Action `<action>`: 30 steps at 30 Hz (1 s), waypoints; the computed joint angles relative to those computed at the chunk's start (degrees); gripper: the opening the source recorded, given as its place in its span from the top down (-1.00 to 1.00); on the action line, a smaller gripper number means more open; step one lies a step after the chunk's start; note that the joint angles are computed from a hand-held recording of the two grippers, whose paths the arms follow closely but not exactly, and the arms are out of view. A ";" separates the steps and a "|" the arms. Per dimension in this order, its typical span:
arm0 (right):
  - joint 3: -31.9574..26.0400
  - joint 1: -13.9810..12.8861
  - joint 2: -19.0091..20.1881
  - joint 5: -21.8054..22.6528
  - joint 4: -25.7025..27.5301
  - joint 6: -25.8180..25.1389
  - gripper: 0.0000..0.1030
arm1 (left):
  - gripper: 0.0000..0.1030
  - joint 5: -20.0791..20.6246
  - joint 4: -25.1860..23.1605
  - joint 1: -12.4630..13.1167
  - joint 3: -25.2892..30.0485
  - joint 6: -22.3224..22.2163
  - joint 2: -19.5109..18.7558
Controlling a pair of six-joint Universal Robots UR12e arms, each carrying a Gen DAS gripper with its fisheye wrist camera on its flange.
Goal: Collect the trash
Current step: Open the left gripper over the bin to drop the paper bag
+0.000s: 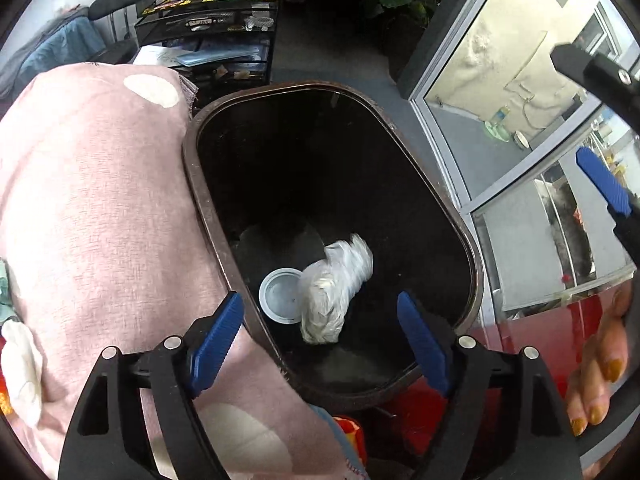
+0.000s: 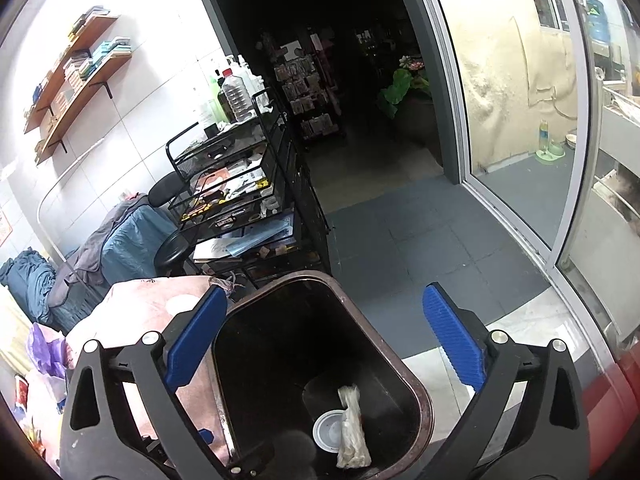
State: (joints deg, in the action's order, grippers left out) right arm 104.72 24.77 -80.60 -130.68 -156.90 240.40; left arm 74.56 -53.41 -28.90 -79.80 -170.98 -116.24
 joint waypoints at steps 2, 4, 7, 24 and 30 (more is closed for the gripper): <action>0.08 0.24 0.04 -0.62 -0.99 -0.55 -0.89 | -0.55 0.42 1.16 0.07 -0.75 0.27 0.55; 0.06 0.39 0.05 -0.97 -1.44 -0.96 -0.89 | -0.58 1.75 3.51 0.04 -1.85 0.01 1.25; 0.34 0.47 0.13 -0.72 -3.66 -2.16 -0.89 | -0.59 4.68 8.58 -0.04 -4.20 0.32 2.74; -0.64 1.91 2.95 5.85 -18.38 -13.08 -0.89 | -0.70 13.23 30.17 3.04 -15.80 -5.68 10.61; -2.89 3.31 5.18 9.17 -20.48 -18.30 -0.89 | -0.70 15.86 36.58 4.70 -19.40 -8.76 12.90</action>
